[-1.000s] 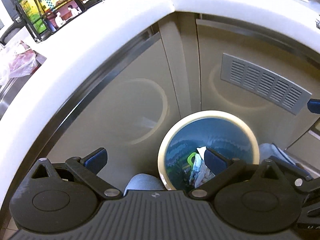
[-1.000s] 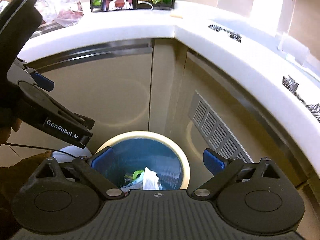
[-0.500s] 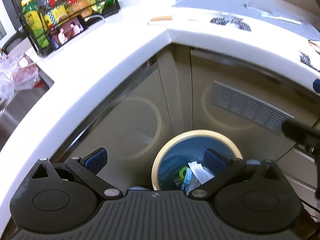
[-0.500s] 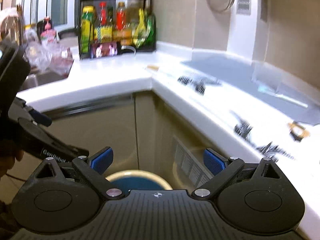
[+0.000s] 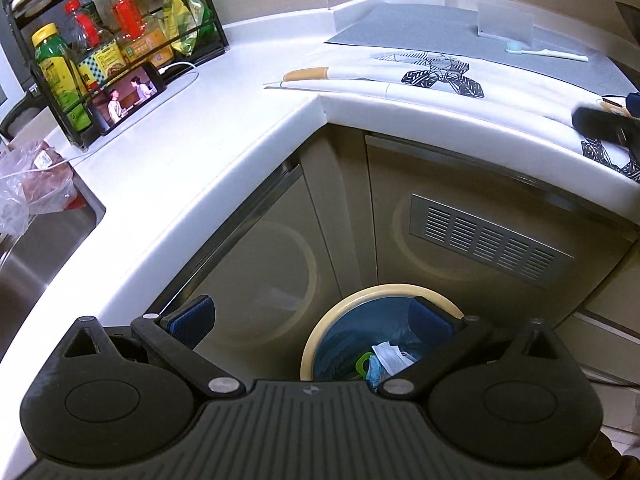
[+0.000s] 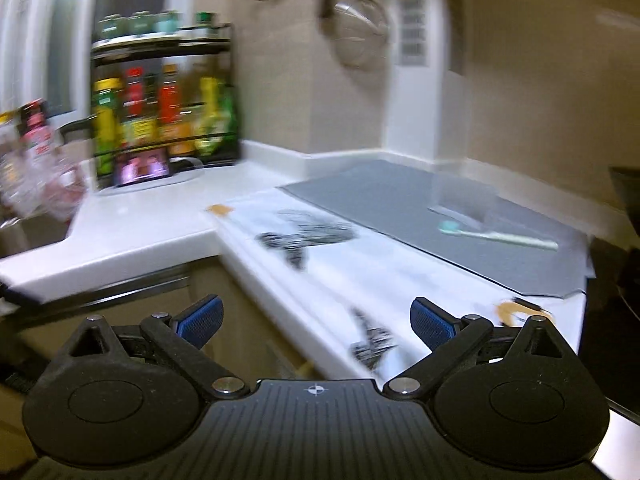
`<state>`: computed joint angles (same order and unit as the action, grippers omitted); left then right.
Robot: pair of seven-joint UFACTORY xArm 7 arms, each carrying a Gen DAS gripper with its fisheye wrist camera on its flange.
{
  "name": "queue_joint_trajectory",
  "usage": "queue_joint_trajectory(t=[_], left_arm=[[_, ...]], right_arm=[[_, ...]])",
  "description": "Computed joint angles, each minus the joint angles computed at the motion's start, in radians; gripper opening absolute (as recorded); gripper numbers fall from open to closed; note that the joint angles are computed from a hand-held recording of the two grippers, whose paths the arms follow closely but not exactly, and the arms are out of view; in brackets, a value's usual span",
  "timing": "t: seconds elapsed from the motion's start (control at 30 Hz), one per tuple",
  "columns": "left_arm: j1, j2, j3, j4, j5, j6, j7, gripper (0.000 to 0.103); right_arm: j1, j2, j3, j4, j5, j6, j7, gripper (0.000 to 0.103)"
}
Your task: Collect trash
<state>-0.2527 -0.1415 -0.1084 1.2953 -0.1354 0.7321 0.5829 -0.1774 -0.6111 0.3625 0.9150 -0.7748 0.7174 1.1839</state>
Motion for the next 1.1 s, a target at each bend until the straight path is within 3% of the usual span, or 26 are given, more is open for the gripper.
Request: queue_joint_trajectory(t=[0.13,0.33,0.53,0.63,0.7,0.87,0.93,0.97,1.0,1.03,1.07,1.1], left_arm=[[0.0,0.032,-0.01,0.038,0.028,-0.004,-0.02,0.103],[-0.002,0.088,-0.02,0.117,0.077,-0.002,-0.082,0.103],[-0.004,0.12,-0.022,0.162,0.122,0.025,-0.114,0.103],[-0.004,0.125,-0.022,0.167,0.15,0.033,-0.12,0.103],[-0.003,0.13,-0.021,0.173,0.167,0.034,-0.129,0.103],[-0.002,0.147,-0.019,0.196,0.181,0.042,-0.155,0.103],[-0.003,0.15,-0.02,0.2,0.179,0.046,-0.156,0.103],[-0.004,0.15,-0.021,0.201,0.178,0.046,-0.154,0.103],[-0.005,0.15,-0.022,0.201,0.177,0.045,-0.149,0.103],[-0.007,0.15,-0.023,0.201,0.176,0.043,-0.143,0.103],[-0.009,0.15,-0.024,0.2,0.176,0.039,-0.138,0.103],[-0.012,0.15,-0.026,0.201,0.176,0.032,-0.136,0.103]], right_arm=[[-0.064,0.019,-0.056,0.006,0.024,-0.004,0.089,0.1],[-0.19,0.145,-0.101,0.097,-0.044,0.09,0.303,0.101],[-0.225,0.382,-0.185,0.287,-0.096,0.186,0.417,0.101],[-0.216,0.496,-0.222,0.406,-0.095,0.295,0.459,0.102],[-0.2,0.559,-0.249,0.477,-0.095,0.34,0.426,0.103],[-0.12,0.67,-0.324,0.58,-0.101,0.392,0.195,0.103],[-0.125,0.626,-0.333,0.518,-0.096,0.292,0.168,0.096],[-0.114,0.606,-0.345,0.49,-0.101,0.255,0.132,0.081],[-0.104,0.582,-0.36,0.459,-0.107,0.211,0.092,0.059],[-0.094,0.555,-0.376,0.423,-0.108,0.159,0.052,0.05],[-0.082,0.534,-0.39,0.395,-0.109,0.13,0.013,0.034],[-0.072,0.511,-0.402,0.367,-0.106,0.101,-0.027,0.029]])
